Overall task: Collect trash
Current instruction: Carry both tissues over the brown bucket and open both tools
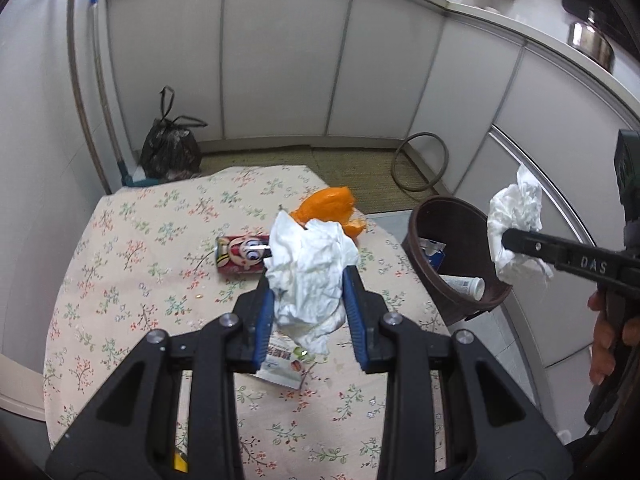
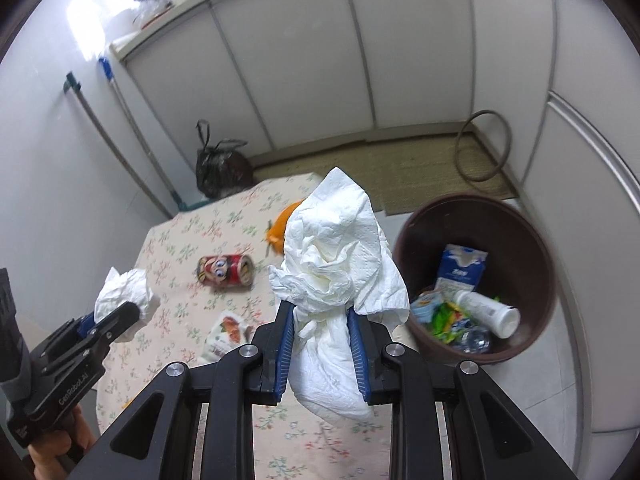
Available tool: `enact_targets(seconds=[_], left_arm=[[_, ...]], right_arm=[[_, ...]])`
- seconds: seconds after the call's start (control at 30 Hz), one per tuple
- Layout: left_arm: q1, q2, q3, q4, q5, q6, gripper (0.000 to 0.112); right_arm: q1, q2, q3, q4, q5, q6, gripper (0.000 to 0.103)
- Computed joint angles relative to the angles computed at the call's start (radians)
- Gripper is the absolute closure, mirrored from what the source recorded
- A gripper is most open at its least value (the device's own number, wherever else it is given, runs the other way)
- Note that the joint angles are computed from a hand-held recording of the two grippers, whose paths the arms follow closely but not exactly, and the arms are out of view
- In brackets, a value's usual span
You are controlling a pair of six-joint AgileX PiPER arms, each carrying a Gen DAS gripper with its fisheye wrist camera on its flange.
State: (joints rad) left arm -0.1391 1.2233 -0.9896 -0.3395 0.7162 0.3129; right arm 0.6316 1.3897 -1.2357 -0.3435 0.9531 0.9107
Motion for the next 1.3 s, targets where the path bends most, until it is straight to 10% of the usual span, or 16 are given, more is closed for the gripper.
enact_targets(seconds=[0.6,1.2,1.3], left_arm=[[-0.529,0.296,-0.183,0.315,-0.132,-0.434,0.077],[-0.636,0.653,-0.439,0.327,-0.169,-0.479,0.073],[-0.648,0.664,-0.453,0.378,-0.159,-0.518,0.056]], right_arm=[[-0.527,-0.240,0.257,0.197,-0.066,-0.346,0.076],[-0.902,-0.090,0.382,0.630,-0.266,-0.782,0.072],[-0.927,-0.093,0.388,0.664,-0.273,-0.803,0.053]])
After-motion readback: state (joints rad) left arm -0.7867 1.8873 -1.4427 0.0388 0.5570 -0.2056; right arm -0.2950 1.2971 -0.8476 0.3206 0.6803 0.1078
